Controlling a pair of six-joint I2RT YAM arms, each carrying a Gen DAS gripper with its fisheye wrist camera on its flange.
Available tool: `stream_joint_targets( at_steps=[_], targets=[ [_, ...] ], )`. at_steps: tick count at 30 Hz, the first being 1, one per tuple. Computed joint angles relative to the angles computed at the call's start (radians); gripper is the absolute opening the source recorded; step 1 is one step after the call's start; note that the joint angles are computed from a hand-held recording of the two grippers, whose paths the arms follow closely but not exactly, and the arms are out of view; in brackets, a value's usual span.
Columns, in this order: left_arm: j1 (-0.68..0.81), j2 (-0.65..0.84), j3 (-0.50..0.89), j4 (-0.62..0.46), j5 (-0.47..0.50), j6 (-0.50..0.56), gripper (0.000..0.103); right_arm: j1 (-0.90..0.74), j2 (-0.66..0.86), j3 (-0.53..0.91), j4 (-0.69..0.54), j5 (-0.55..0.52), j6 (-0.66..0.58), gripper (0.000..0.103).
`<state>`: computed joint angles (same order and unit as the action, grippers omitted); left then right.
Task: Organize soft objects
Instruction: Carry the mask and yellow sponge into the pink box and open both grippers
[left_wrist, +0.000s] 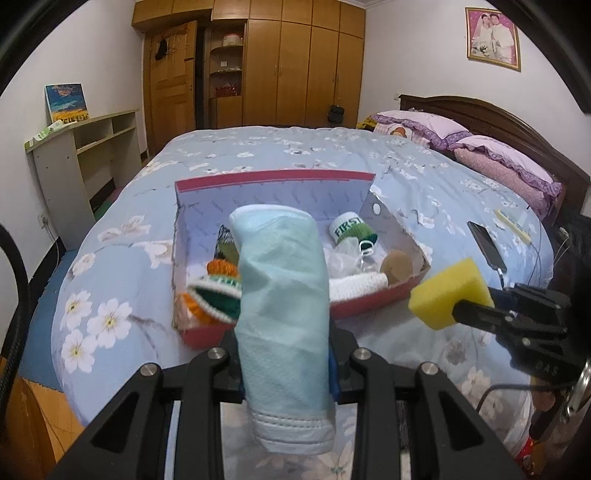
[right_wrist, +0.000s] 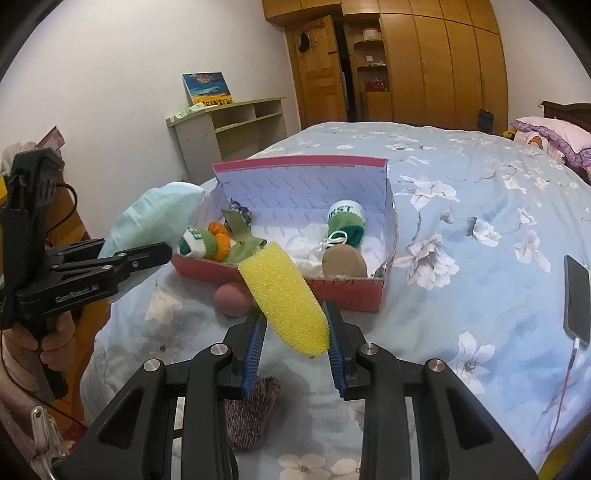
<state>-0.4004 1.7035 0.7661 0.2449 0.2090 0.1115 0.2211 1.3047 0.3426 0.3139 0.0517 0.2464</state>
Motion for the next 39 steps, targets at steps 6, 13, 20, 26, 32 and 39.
stream_joint_targets(
  at_steps=[6,13,20,26,32,39],
  targets=[
    [-0.032,0.073,0.110,-0.020,-0.015,-0.008,0.031,-0.013,0.006,0.015,0.002,-0.011,0.003,0.032],
    [-0.067,0.199,0.286,-0.085,-0.037,-0.005,0.032,-0.026,0.014,0.027,0.007,-0.016,0.000,0.032],
    [-0.071,0.349,0.472,-0.176,-0.054,-0.024,0.032,-0.042,0.020,0.023,0.017,-0.025,-0.003,0.032],
    [-0.074,0.429,0.562,-0.245,-0.079,-0.042,0.045,-0.057,0.024,0.023,0.020,-0.036,-0.003,0.032],
    [-0.078,0.439,0.557,-0.239,-0.113,-0.034,0.048,-0.059,0.028,0.028,0.016,-0.037,-0.004,0.032],
    [-0.057,0.353,0.469,-0.188,-0.077,-0.047,0.049,-0.071,0.048,0.049,0.020,-0.043,-0.008,0.032]
  ],
)
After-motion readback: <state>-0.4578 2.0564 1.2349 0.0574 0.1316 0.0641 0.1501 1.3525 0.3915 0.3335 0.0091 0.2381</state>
